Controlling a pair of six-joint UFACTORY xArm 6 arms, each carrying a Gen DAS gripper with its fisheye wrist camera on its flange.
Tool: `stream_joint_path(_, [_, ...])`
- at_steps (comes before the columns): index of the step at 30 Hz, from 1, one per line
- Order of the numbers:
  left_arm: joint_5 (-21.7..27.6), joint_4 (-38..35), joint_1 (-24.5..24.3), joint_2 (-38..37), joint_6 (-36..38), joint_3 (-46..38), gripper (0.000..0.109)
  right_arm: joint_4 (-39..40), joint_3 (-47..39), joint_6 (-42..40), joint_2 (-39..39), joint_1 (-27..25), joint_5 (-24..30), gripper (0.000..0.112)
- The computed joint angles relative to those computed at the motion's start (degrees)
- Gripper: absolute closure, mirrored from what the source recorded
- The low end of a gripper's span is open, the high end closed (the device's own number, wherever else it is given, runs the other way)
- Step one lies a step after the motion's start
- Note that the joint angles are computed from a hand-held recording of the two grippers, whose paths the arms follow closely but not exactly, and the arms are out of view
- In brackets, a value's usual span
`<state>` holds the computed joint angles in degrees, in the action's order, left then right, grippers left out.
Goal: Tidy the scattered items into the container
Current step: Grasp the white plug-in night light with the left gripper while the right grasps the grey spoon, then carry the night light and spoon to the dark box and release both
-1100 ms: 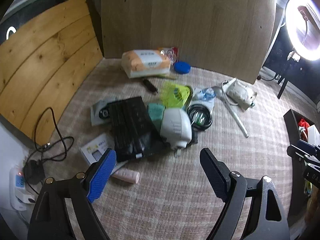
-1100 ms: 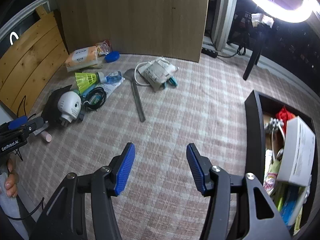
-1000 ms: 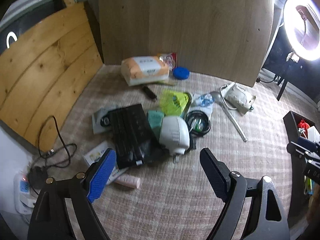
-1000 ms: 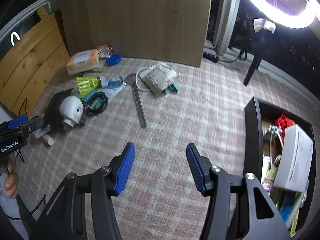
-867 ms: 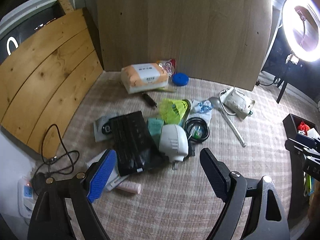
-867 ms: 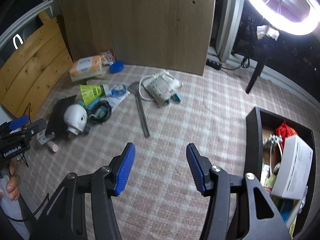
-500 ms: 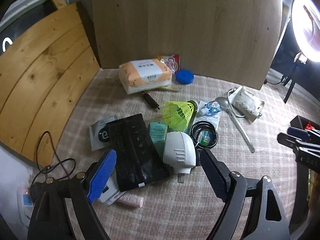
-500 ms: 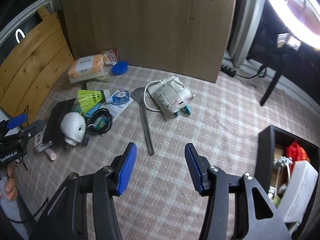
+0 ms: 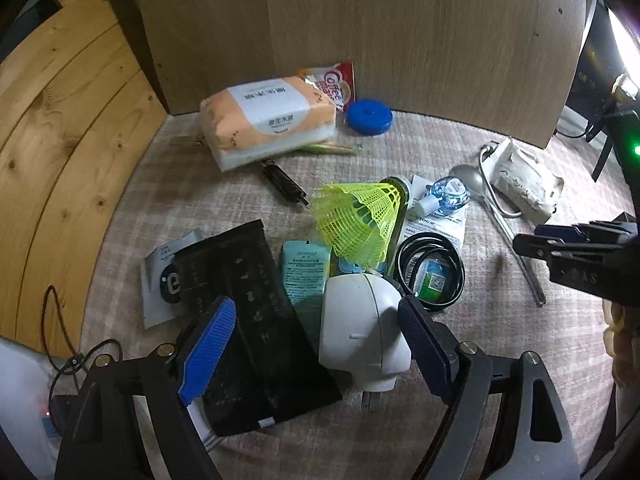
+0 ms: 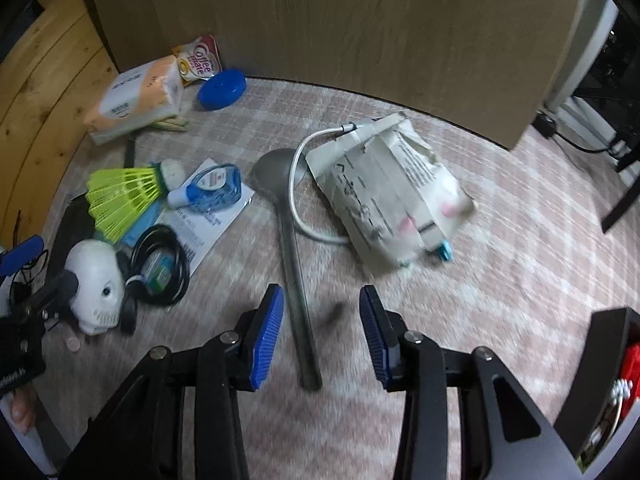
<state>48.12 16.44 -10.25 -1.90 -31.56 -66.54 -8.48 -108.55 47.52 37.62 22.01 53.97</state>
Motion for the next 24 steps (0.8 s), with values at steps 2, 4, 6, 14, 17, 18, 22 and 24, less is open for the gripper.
stream_joint_path(2, [-0.19,-1.23,0.07,0.43,0.75,-0.14,0.026,0.81,-1.79,-0.69,1.50,-0.26,0.38,0.076])
stream_joint_path(4, [-0.05,-2.00,0.22,0.58,1.67,-0.24,0.027,0.07,-4.65,-1.30,3.24,-0.15,1.66,0.076])
stream_joint_path(6, [-0.29,-3.05,0.20,0.45,3.01,0.15,0.027,0.92,-6.72,-2.30,4.49,-0.19,2.17,0.076])
stream_joint_path(14, [-1.18,-8.74,1.17,1.53,10.72,0.66,0.047,-3.44,-21.73,-4.02,13.20,1.21,10.46,0.089])
stream_joint_path(17, [-0.94,-11.03,1.09,1.71,12.45,0.22,0.059,-4.22,-24.39,-4.67,14.60,1.68,12.59,0.101])
stream_joint_path(18, [-1.06,-10.70,0.97,1.57,12.36,0.32,0.059,-3.37,-22.30,-4.65,13.35,1.58,11.50,0.103])
stream_joint_path(22, [-0.77,-11.62,1.26,0.62,12.76,0.85,0.060,0.31,-10.53,-3.48,6.46,1.13,4.86,0.104])
stream_joint_path(24, [-0.86,-11.84,1.41,-0.08,12.81,1.49,0.060,2.10,-4.82,-2.74,3.08,0.99,1.56,0.104])
